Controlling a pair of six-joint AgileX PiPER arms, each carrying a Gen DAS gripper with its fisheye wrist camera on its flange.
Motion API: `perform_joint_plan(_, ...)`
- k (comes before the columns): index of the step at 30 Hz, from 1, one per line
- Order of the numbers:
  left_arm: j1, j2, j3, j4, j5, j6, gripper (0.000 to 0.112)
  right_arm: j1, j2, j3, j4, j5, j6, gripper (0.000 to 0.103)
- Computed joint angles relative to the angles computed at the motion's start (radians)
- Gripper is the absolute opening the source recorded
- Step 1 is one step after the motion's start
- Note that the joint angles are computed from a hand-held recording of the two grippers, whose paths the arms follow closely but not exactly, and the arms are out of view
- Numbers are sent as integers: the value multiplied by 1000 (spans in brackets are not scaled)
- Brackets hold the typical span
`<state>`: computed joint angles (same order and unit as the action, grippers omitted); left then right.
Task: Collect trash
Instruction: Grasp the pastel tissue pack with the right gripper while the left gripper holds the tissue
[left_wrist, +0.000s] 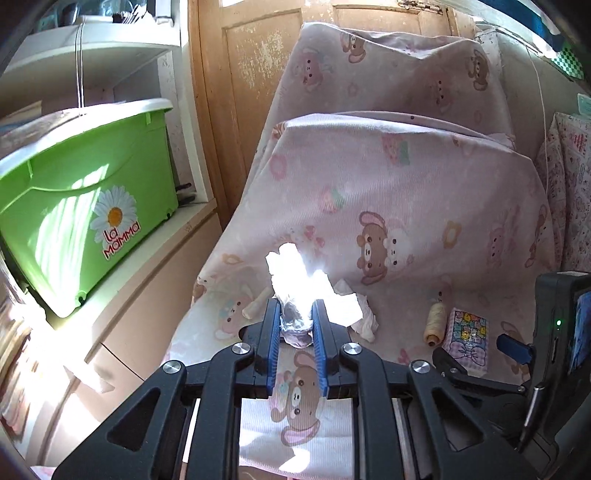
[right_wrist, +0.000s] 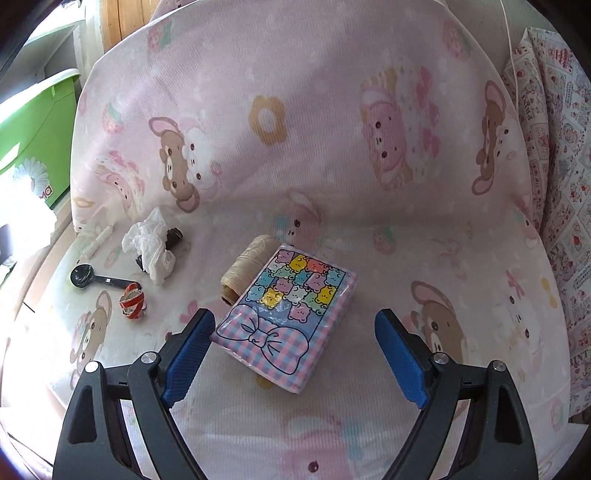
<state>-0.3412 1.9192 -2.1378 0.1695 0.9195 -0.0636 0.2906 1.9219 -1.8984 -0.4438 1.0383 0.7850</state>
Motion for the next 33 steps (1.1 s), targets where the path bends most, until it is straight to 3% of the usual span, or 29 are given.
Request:
perform_joint_plan(5,-42,-50,110,94,-89,-3,16,-6,-47,74,-13,-29,37,90)
perform_joint_plan(14,-1,6,13,-11,14,25,16,-51,-149,197,9,-45,42,90)
perform_joint_plan(19,7,-50,95,-70,-56,90,17,-96,-192,244,83,-109,-12,90)
perform_joint_plan(23,7,-49,99,-74,-43,87,17,-93,-161,206,70,-101,-39,90)
perform_joint_plan(29,25,-20,49,-104,-1,80,17,-114,-180,244,53,-168,17,89)
perform_joint_plan(30,27,-17,44,-109,3,79,17,-110,-176,238,38,-164,15,88)
perform_joint_plan(33,38,-6,21,-132,29,76,17,-128,-156,212,131,-197,-84,64)
